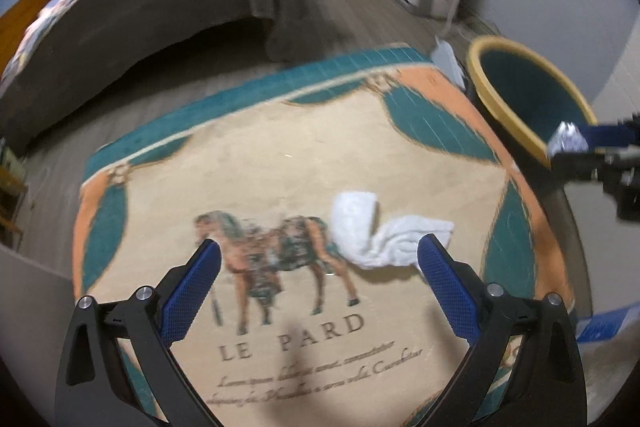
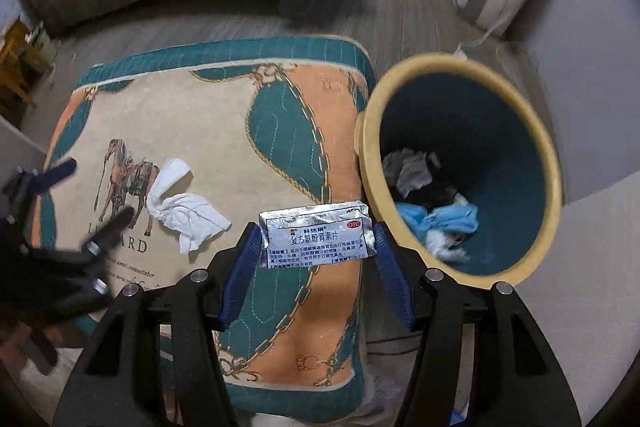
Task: Collect trash
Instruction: 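Grasp the silver medicine packet with the right tool while the left tool grasps the white tissue, then carry the tissue and packet over the yellow bin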
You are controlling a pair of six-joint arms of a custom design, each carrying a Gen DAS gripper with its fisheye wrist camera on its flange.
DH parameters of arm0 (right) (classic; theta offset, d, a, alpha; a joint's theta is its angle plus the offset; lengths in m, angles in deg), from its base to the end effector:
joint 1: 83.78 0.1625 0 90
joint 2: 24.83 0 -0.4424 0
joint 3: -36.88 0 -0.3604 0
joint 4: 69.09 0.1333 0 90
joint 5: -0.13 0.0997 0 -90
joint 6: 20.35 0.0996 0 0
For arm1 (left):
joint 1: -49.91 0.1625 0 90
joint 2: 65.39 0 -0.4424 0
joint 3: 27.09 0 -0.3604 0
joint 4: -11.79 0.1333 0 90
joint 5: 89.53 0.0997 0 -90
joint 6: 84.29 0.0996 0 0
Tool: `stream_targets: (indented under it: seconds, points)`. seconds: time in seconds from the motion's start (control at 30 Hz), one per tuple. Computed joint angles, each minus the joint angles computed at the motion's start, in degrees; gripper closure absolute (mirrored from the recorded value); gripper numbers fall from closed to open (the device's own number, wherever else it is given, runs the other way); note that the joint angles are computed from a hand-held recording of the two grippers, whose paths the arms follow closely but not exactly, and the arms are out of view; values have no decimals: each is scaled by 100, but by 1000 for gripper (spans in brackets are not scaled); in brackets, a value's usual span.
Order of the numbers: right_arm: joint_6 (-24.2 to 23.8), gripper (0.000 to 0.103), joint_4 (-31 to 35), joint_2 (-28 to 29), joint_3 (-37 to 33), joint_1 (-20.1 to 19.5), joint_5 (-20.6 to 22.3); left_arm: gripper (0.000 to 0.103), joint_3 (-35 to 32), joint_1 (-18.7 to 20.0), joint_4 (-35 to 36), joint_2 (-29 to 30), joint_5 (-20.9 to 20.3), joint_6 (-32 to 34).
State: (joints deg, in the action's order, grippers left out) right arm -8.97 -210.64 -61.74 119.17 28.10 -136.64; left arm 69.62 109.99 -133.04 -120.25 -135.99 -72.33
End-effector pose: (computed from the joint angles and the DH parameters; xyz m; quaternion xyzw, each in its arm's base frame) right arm 0.3222 -0.6393 0.1146 0.0626 -0.9146 0.1608 0.3656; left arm -0.1425 -0.6523 0.2359 0.2906 0.8768 -0.1612 0.3476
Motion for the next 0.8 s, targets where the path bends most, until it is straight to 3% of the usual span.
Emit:
stream_targets:
  seconds: [0.33,0.4,0.53,0.6,0.67,0.8]
  points:
    - [-401,46,-79,87,-141,-115,90,11,-82,55,76,384,-153,-28]
    - [-418,46,-100,69,-143,-134,153,35,-144,86,264,440,-235,-70]
    - [-450,46,-172,31,-139,-148,249,50,-236,144,428,508,-359,-86]
    - [-484,46,-227,2,-126,-147,264,72,-259,136,397,517,-371,-84]
    - [-515,46,-332,-51,-86,-149,240,81,-312,128,432,520,-413,-140]
    - [-595,46,-608,-195,16,-165,65,83,-305,24,174,519,-394,18]
